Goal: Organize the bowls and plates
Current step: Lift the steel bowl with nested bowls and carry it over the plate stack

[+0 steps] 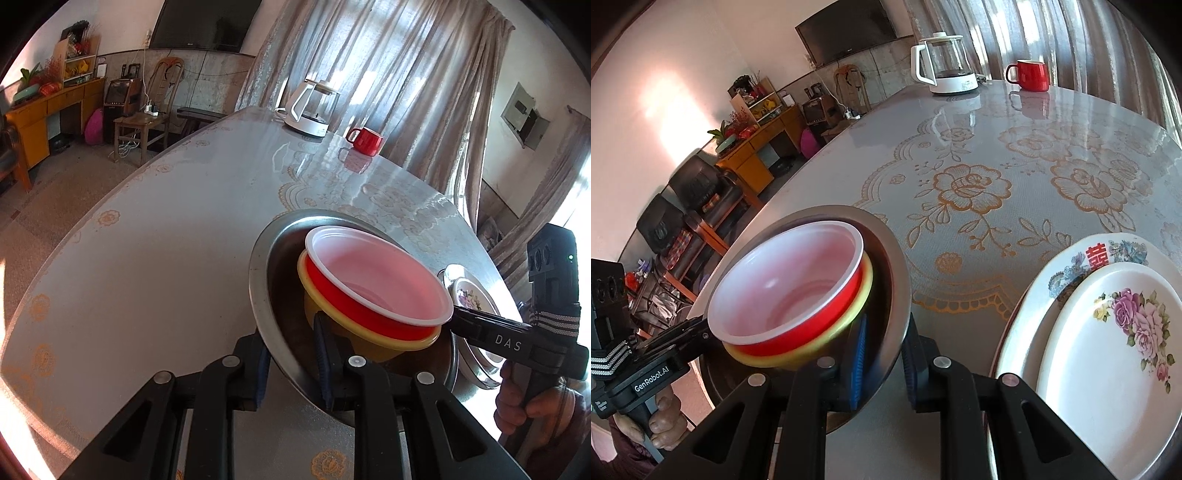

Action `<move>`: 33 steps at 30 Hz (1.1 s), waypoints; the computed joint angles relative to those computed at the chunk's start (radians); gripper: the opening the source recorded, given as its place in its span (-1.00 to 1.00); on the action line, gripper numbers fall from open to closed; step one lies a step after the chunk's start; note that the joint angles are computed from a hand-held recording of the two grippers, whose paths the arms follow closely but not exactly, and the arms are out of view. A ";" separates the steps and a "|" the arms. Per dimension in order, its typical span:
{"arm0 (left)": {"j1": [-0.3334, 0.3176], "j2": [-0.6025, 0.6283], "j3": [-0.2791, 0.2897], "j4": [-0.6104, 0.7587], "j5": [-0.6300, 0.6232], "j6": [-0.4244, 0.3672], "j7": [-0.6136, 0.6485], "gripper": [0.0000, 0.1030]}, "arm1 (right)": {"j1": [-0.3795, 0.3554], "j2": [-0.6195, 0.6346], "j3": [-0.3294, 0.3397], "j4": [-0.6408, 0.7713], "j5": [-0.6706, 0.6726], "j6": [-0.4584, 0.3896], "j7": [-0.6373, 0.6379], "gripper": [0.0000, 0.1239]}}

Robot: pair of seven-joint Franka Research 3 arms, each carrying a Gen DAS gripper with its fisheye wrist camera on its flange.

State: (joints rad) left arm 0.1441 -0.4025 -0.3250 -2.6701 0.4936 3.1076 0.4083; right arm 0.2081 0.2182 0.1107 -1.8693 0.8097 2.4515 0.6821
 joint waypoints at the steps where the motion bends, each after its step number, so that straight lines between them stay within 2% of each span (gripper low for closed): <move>1: 0.000 -0.004 -0.002 0.000 0.001 -0.002 -0.001 -0.59 | -0.001 -0.004 0.000 -0.002 0.002 -0.001 -0.002 -0.71; 18: -0.023 -0.023 -0.014 0.014 0.008 -0.001 0.016 -0.57 | -0.025 -0.052 -0.019 -0.040 0.085 -0.005 -0.056 -0.71; 33: -0.072 0.056 -0.011 0.110 0.026 -0.007 0.047 -0.55 | -0.057 -0.078 -0.046 -0.053 0.140 0.004 -0.071 -0.71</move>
State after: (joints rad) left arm 0.0718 -0.3465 -0.3361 -2.5600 0.5192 3.1002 0.4549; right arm 0.1510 0.1398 0.0647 -1.9219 0.9492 2.4556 0.6111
